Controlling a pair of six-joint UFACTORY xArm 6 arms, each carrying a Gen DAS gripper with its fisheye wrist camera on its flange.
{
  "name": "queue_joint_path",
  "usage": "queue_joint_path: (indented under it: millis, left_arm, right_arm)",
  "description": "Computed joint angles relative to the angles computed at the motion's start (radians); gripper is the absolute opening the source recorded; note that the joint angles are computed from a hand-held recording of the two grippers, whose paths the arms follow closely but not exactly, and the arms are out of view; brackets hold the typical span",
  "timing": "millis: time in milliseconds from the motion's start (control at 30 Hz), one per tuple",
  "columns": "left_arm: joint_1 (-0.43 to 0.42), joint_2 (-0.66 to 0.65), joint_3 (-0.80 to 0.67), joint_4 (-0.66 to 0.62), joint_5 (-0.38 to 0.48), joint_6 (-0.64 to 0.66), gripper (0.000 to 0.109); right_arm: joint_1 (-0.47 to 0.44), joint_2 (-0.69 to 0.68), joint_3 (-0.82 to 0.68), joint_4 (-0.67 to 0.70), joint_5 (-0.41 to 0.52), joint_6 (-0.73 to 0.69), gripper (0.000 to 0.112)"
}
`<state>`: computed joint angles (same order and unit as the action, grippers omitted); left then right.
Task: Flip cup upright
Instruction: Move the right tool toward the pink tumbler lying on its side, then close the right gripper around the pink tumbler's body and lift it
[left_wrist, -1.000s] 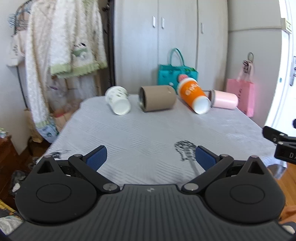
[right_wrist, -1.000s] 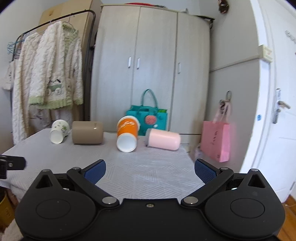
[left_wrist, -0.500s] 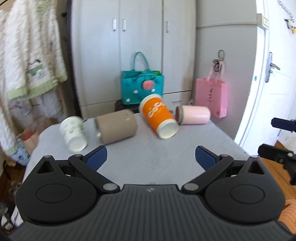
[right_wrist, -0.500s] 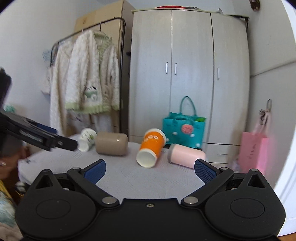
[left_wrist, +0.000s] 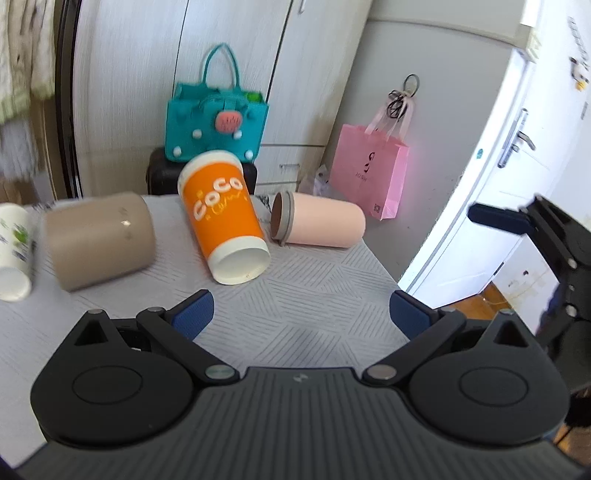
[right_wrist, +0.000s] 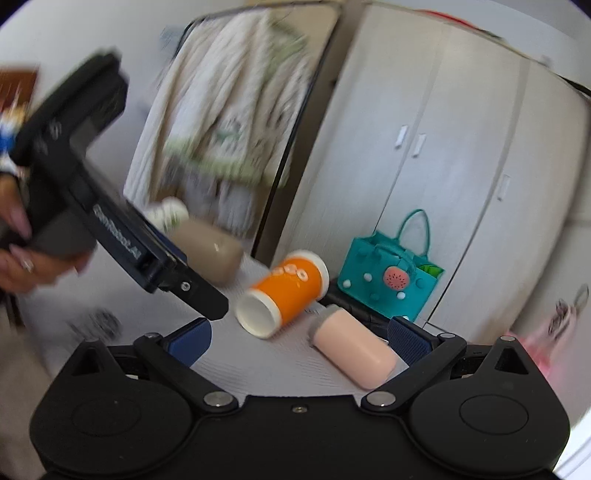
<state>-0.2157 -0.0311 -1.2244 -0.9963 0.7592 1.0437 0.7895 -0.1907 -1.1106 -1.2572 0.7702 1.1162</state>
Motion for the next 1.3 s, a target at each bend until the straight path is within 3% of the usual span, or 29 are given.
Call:
queue_joint_path:
  millis: [367, 433, 533, 767, 900, 1167, 1200, 1300]
  left_arm:
    - [-0.011, 0.117, -0.086, -0.056, 0.000, -0.063, 0.101]
    - [-0.007, 0.136, -0.103, -0.046, 0.010, -0.069, 0.101]
    - [-0.004, 0.159, -0.125, -0.020, 0.023, -0.074, 0.101]
    - [0.027, 0.197, -0.168, -0.022, 0.080, -0.099, 0.101]
    - [0.058, 0.216, -0.199, 0.001, 0.133, -0.130, 0.101]
    - [0.051, 0.234, -0.218, 0.003, 0.122, -0.108, 0.101]
    - [0.050, 0.234, -0.215, 0.005, 0.117, -0.107, 0.101]
    - [0.050, 0.229, -0.206, 0.004, 0.106, -0.101, 0.101]
  right_arm:
    - [-0.246, 0.129, -0.124, 0.540, -0.197, -0.796, 0.093]
    - [-0.268, 0.167, -0.167, 0.623, -0.192, -0.900, 0.085]
    - [-0.301, 0.223, -0.240, 0.789, -0.172, -1.082, 0.084]
    - [-0.345, 0.336, -0.383, 0.949, -0.058, -1.359, 0.085]
    - [-0.369, 0.402, -0.461, 1.024, 0.004, -1.454, 0.086]
    - [-0.402, 0.461, -0.506, 1.078, 0.015, -1.473, 0.092]
    - [-0.403, 0.468, -0.510, 1.067, 0.019, -1.457, 0.090]
    - [-0.404, 0.475, -0.518, 1.061, 0.020, -1.361, 0.072]
